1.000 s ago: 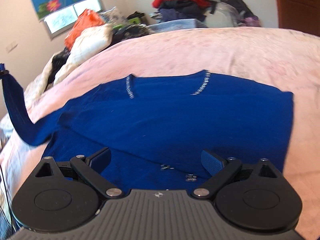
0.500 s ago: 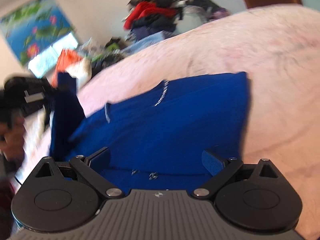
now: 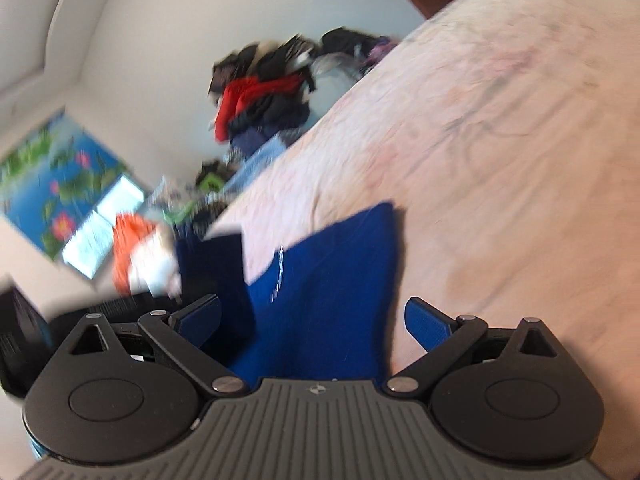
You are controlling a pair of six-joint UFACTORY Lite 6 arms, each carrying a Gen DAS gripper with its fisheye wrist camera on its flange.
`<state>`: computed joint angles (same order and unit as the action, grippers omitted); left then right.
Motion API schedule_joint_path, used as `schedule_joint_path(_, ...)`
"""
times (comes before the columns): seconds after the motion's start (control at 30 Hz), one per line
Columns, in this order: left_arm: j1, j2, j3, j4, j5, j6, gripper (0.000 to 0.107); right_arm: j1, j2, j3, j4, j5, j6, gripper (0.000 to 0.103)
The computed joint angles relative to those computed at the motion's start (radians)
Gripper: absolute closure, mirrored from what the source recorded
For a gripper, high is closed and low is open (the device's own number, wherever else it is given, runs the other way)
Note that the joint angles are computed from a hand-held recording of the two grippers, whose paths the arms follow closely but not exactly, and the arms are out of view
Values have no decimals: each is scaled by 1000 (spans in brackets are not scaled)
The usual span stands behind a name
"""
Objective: Fold small clothes
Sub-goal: 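Carry the sleeve with the left gripper across the sweater body, then lower the sleeve onto the sweater and open the left gripper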
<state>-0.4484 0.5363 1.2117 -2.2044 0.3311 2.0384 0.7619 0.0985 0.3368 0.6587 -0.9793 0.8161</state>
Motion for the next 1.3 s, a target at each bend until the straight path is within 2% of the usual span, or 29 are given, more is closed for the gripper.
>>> schedule_joint_path(0.13,-21,13,-35,-47,18,71,103,-115,12,-36,-177,-65,107,5)
schedule_joint_path(0.2,-33,21,-49,-83,20,125,103,-211,42,-17,-350,-86,173,5)
schedule_joint_path(0.3,-36,35,-59,-43,27,122,103,-339,146,89,-609,-111,264,6)
schedule_joint_path(0.33,-36,37,-65,-36,31,129,102,-369,190,140,-672,-102,276,6)
schedule_joint_path(0.43,-32,37,-68,74,46,99,95,-419,287,299,-807,26,322,6)
schedule_joint_path(0.47,-29,31,-75,104,55,92,88,-427,325,344,-832,49,337,6)
schedule_joint_path(0.53,-15,19,-94,168,96,79,67,-436,371,391,-887,53,371,6)
schedule_joint_path(0.57,-10,11,-109,157,117,109,43,-443,392,410,-916,45,391,6)
schedule_joint_path(0.6,-6,-4,-137,104,138,172,25,-439,393,405,-921,37,399,6)
schedule_joint_path(0.63,-2,-27,-172,46,156,236,23,-435,398,408,-915,40,398,6)
schedule_joint_path(0.7,16,-70,-218,55,179,258,23,-425,390,387,-889,36,381,6)
schedule_joint_path(0.77,51,-107,-247,125,193,216,23,-427,384,355,-886,1,367,8)
schedule_joint_path(0.9,138,-158,-280,248,196,68,23,-459,421,405,-940,10,345,11)
schedule_joint_path(0.97,180,-167,-279,311,193,-18,23,-477,464,468,-986,33,344,16)
schedule_joint_path(1.0,196,-174,-282,323,185,-43,23,-480,478,498,-1003,63,334,24)
schedule_joint_path(1.03,210,-187,-291,322,173,-53,23,-476,483,525,-1010,112,322,38)
schedule_joint_path(1.07,222,-197,-298,315,162,-55,23,-464,480,540,-1000,170,295,45)
schedule_joint_path(1.13,243,-213,-306,296,147,-45,23,-450,470,555,-994,252,257,87)
schedule_joint_path(1.17,254,-222,-309,288,134,-41,23,-449,458,540,-991,261,247,94)
schedule_joint_path(1.23,272,-229,-308,293,134,-45,23,-437,417,479,-932,225,183,96)
schedule_joint_path(1.3,295,-221,-284,351,126,-97,23,-402,336,413,-791,235,65,96)
